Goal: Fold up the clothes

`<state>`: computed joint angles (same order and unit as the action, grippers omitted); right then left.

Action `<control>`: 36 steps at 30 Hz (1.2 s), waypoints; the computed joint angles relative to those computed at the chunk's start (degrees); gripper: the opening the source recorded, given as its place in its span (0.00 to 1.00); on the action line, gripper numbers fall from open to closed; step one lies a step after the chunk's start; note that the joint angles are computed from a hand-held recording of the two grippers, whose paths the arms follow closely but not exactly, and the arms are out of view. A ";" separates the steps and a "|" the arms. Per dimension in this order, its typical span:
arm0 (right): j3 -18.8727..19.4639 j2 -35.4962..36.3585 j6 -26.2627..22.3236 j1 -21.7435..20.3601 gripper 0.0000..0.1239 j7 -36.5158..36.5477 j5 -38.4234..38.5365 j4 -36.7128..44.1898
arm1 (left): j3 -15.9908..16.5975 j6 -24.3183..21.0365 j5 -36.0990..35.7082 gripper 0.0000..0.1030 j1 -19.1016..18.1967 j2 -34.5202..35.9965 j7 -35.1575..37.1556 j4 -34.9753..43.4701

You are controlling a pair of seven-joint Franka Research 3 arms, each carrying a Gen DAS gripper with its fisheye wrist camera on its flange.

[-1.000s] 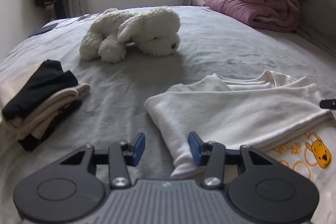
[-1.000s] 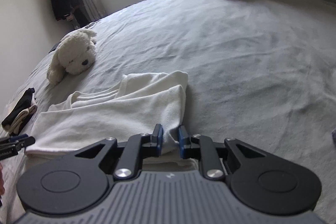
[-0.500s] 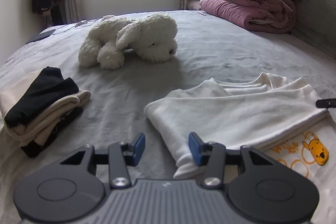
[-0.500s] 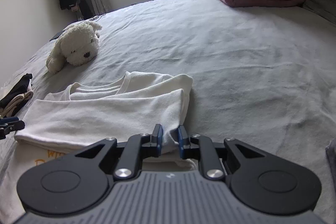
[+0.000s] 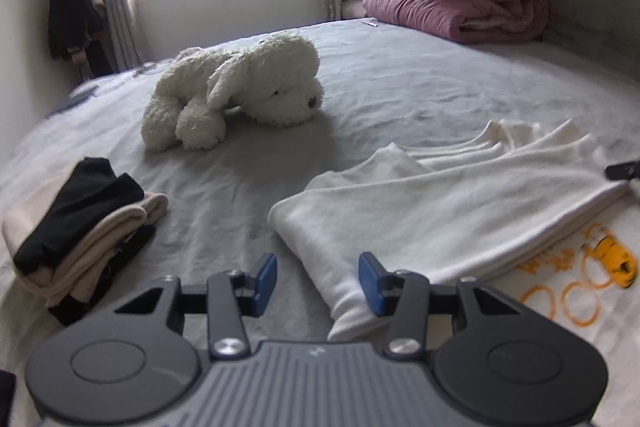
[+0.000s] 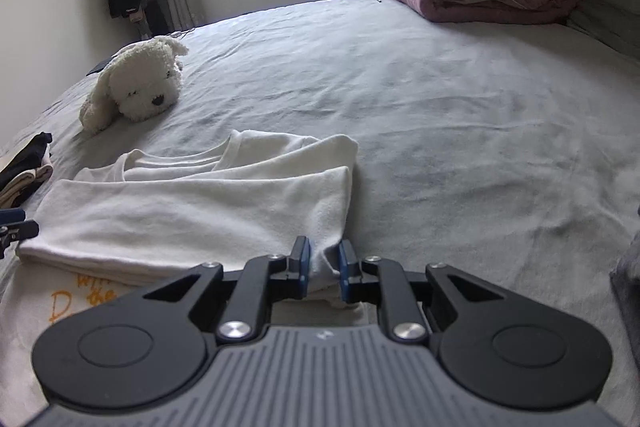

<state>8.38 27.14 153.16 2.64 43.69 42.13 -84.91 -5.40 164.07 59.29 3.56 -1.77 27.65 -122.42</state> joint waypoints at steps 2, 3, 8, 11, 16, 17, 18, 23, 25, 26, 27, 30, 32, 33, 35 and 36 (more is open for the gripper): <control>0.03 0.28 -1.27 -0.24 0.19 0.38 0.00 1.21 | 0.67 2.72 -2.50 0.45 0.57 -0.67 0.76 -1.04; 0.29 0.49 -1.45 -0.51 0.25 0.33 0.60 1.84 | 0.90 3.98 -2.78 0.45 1.01 -1.01 0.13 -1.45; 0.27 2.44 -1.73 -0.19 0.29 1.75 0.89 5.47 | 0.48 6.35 2.97 0.42 3.41 -1.57 -12.69 -1.35; -0.86 4.05 -2.91 1.10 0.27 3.95 -2.52 7.80 | -0.22 4.26 4.70 0.43 2.70 -0.51 -12.64 0.02; -1.80 3.86 -0.40 2.46 0.10 4.77 -8.36 5.74 | -0.18 1.02 0.67 0.42 0.53 1.32 -5.50 0.93; -1.41 3.56 0.26 2.18 0.09 4.06 -8.34 5.07 | -0.19 -0.01 0.67 0.42 0.16 1.52 -4.81 1.12; -1.22 3.34 0.91 2.09 0.07 3.78 -8.40 4.68 | -0.06 -0.40 0.65 0.42 -0.06 1.54 -4.54 1.11; -0.62 2.76 3.32 1.87 0.04 2.66 -8.57 3.48 | 0.34 -0.82 1.04 0.43 -0.62 1.64 -4.52 1.17; -0.54 2.80 3.98 1.92 0.04 2.20 -8.81 3.20 | 0.42 -0.84 2.01 0.43 -0.71 1.68 -5.09 1.20; -0.30 2.76 4.33 1.79 0.04 1.95 -8.58 3.05 | 0.41 -1.04 2.78 0.43 -0.79 1.65 -5.53 1.32; 0.56 2.54 4.74 1.12 0.04 0.97 -7.47 2.72 | 0.39 -1.25 3.55 0.43 -0.86 1.62 -5.96 1.44; 2.16 2.01 5.42 -0.19 0.04 -1.60 -4.36 2.10 | 0.43 -1.24 4.10 0.43 -0.92 1.68 -6.15 1.47; 0.26 2.52 4.38 1.20 0.04 0.36 -6.30 2.77 | 0.50 -1.02 3.76 0.44 -0.93 1.90 -5.97 1.35; -0.34 2.79 4.17 1.67 0.03 0.94 -7.23 2.92 | 0.55 -0.84 4.07 0.44 -0.93 1.95 -6.25 1.31; -0.21 2.86 4.56 1.61 0.03 1.01 -7.35 2.64 | 0.62 -0.71 4.57 0.44 -0.94 1.87 -6.44 1.30; 0.14 2.71 4.98 1.39 0.03 0.66 -7.01 2.43 | 0.64 -0.70 4.74 0.44 -0.93 1.71 -6.40 1.28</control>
